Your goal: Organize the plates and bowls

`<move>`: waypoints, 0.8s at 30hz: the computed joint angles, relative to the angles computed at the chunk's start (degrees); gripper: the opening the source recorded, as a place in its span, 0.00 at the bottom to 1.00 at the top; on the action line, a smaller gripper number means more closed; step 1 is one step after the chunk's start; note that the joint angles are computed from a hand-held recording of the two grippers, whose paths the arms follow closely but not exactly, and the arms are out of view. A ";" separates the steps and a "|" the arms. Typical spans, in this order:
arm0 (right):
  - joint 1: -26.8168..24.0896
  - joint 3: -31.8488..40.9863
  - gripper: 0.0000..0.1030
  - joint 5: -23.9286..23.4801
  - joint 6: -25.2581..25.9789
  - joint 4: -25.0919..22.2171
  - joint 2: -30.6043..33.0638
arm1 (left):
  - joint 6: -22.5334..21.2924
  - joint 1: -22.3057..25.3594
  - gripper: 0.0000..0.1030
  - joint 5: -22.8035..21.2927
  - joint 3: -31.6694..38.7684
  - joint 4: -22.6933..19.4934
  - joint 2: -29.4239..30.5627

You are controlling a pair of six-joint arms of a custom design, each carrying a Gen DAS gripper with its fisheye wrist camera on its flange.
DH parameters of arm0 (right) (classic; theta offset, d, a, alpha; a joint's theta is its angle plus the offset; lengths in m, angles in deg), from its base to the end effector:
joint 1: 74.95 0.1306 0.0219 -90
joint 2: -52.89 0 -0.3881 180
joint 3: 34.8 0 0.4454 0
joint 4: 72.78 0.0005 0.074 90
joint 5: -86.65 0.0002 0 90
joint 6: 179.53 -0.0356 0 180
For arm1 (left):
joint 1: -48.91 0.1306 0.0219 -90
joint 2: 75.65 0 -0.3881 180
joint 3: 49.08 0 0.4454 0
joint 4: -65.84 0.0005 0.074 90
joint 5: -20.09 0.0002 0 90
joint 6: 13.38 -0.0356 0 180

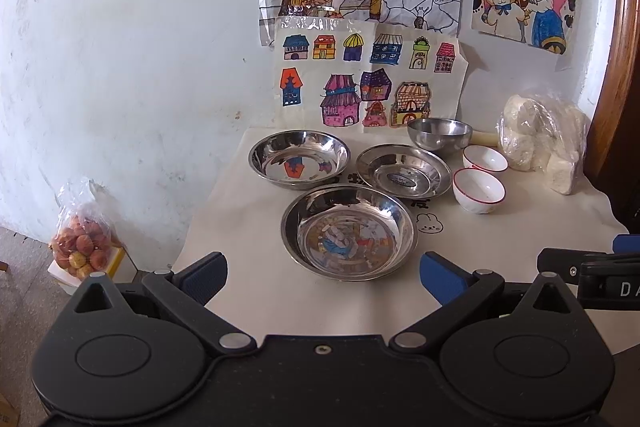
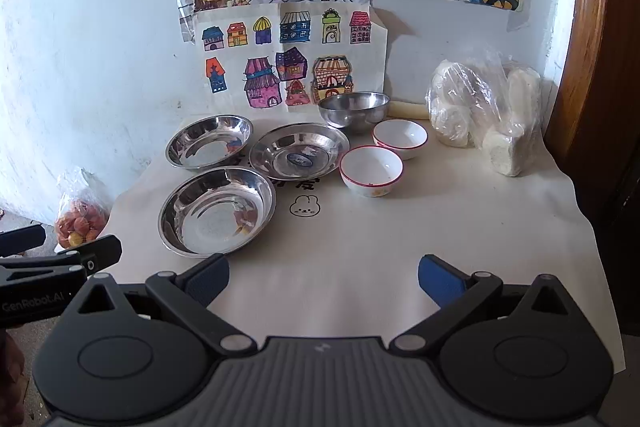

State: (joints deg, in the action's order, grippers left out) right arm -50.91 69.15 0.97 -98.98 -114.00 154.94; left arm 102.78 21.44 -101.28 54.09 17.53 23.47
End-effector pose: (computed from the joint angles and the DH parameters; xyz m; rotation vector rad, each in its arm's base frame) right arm 0.5791 0.2548 0.4554 -0.2474 2.2512 0.2272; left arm 0.5427 -0.2618 0.4722 -0.2351 2.1998 0.1325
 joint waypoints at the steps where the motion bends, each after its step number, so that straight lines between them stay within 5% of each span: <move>1: 0.01 0.00 1.00 -0.03 -0.03 -0.04 -0.01 | 0.07 -0.01 0.99 0.07 0.05 -0.10 0.04; 24: -0.53 -0.60 1.00 -0.49 -0.32 -0.22 -0.42 | 0.08 -0.19 0.99 -0.07 -0.04 -0.12 0.26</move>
State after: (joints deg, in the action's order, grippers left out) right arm -51.44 68.55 0.48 -99.30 -114.22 154.52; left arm 102.86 21.26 -101.35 54.05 17.41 23.73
